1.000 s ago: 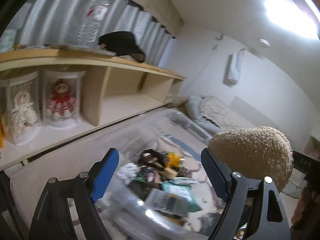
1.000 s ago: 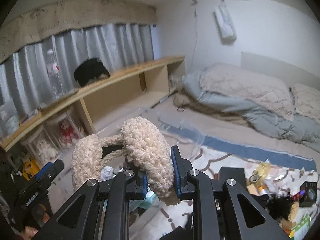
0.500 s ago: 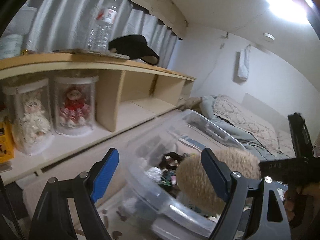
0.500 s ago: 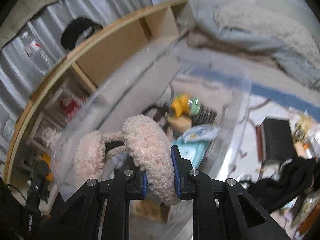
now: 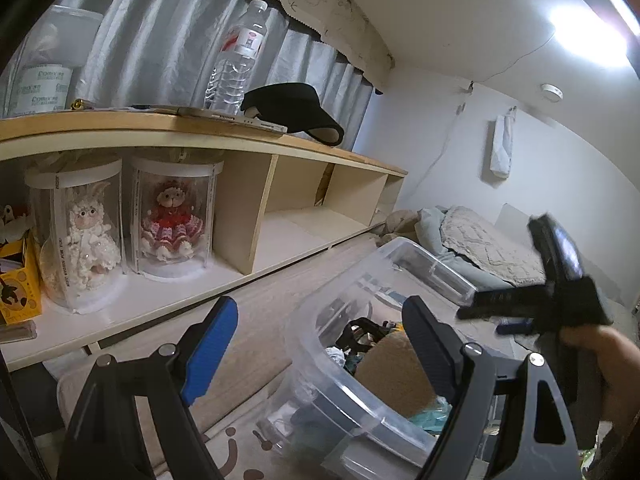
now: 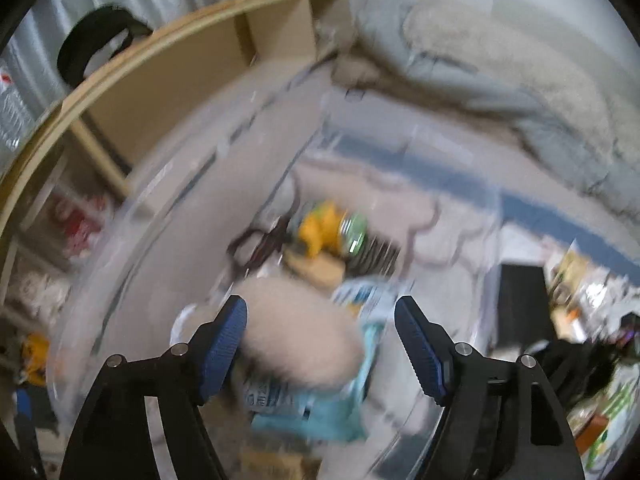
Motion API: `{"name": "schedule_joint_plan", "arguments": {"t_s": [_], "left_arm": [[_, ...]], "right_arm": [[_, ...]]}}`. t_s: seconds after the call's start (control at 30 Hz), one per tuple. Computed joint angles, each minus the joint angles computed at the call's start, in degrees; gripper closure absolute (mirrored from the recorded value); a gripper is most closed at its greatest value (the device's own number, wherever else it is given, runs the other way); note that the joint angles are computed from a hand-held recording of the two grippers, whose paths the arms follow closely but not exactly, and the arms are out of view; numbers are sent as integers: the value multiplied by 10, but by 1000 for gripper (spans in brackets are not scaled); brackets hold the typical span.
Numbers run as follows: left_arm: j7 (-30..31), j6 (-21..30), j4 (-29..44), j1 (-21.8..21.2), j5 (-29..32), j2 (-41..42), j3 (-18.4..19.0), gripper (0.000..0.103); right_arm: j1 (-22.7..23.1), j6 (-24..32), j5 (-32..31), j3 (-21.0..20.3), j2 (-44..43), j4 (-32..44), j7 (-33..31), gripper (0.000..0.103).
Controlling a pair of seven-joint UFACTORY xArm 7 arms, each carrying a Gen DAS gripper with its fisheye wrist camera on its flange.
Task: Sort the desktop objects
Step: 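Lower the beige earmuff into the clear box and open the right gripper, then regrasp the earmuff inside the box with the right gripper and settle it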
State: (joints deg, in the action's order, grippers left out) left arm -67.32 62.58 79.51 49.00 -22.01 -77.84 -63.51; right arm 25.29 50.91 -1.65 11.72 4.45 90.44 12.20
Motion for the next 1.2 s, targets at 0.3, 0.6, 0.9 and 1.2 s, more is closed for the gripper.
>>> {"name": "schedule_joint_plan", "arguments": {"t_s": [0.3,0.6,0.9,1.2], "left_arm": [[-10,-9,-18,-13,-2,-1,2,18],[-13,-9,-20,-22,14,2,4,18],[-19,-10,-34,-30,18,7,0,18],[-34,-15,-46,-45,30,9,2,18]], "right_arm": [[-12,-12,132,-9,-119,-129,-208,34],[5,87,174,11,-95,-126,-256,58],[17,83,179,17,-63,-108,-279,85],[-10,112,286,-8,-83,-40,-260,85]]}}
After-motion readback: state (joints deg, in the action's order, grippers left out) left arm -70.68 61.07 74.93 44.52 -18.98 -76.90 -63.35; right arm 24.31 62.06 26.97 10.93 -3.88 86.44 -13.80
